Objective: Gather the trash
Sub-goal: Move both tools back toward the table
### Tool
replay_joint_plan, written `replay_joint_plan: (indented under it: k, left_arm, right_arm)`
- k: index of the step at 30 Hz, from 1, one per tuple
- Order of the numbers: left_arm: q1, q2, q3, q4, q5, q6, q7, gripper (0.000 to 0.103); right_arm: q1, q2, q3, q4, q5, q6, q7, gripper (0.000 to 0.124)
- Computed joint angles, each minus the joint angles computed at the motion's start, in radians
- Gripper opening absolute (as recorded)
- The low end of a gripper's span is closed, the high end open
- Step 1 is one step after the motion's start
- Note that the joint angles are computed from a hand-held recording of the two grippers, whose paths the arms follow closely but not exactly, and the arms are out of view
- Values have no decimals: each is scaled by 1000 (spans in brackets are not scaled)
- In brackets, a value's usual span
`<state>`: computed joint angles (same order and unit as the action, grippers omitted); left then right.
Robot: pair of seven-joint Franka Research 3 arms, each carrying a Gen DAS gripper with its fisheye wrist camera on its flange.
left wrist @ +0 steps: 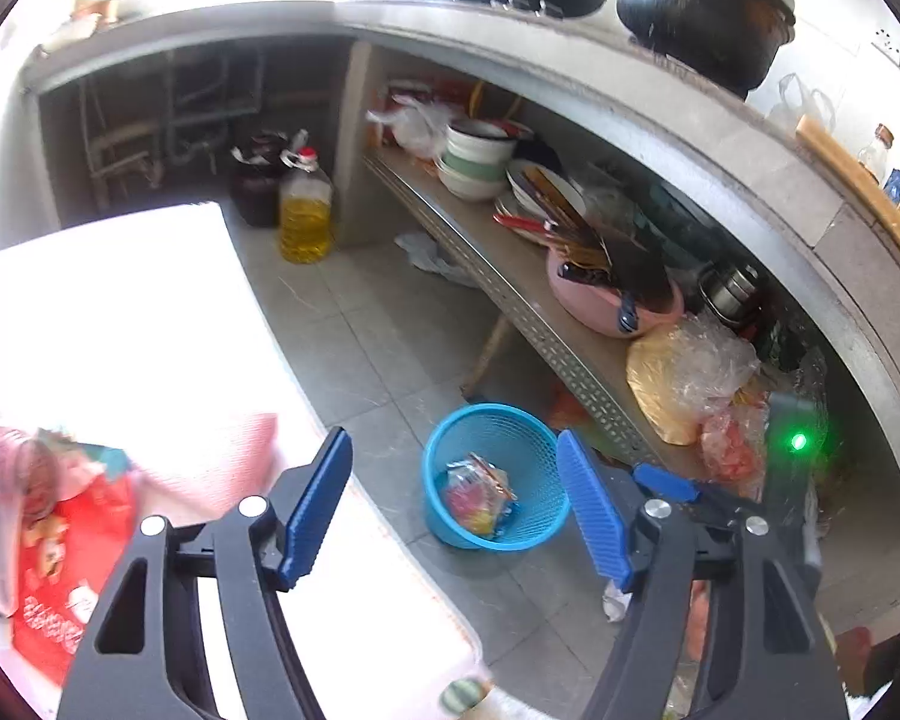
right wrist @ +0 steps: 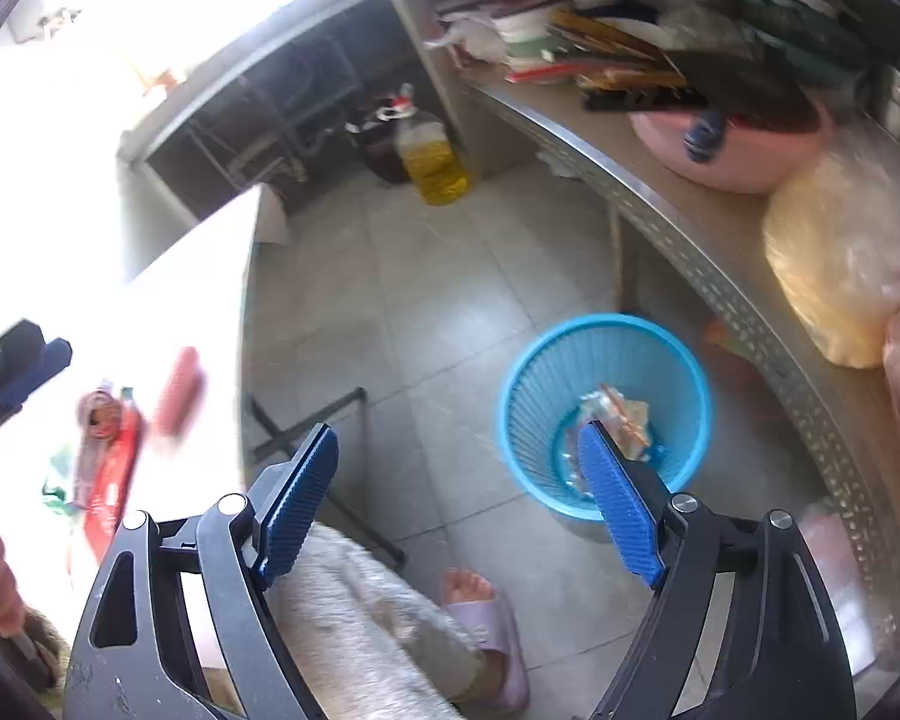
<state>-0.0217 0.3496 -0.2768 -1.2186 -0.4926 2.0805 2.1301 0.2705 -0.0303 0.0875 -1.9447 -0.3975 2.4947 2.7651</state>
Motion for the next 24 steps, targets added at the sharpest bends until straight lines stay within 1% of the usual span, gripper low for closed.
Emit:
replay_joint_plan:
  k: [4,7,9,11,16,24]
  left_arm:
    - [45,-54,13,-58,-59,5,30,70]
    - [59,-91,30,-103,-80,23,47,71]
    - [68,-101,41,-115,-98,16,46,71]
    - [75,-112,51,-127,-109,16,43,71]
    - [84,-126,69,-145,-119,16,45,71]
    - [90,-120,74,-134,-132,-3,44,71]
  right_arm:
    - [19,29,7,56,21,-12,-54,80]
    - [35,48,6,95,48,-25,-97,80]
    - [43,62,2,115,61,-25,-122,81]
    - [56,78,2,145,66,-41,-130,81]
    - [76,96,-8,165,85,-35,-148,81]
    - [92,105,-16,181,93,-50,-151,81]
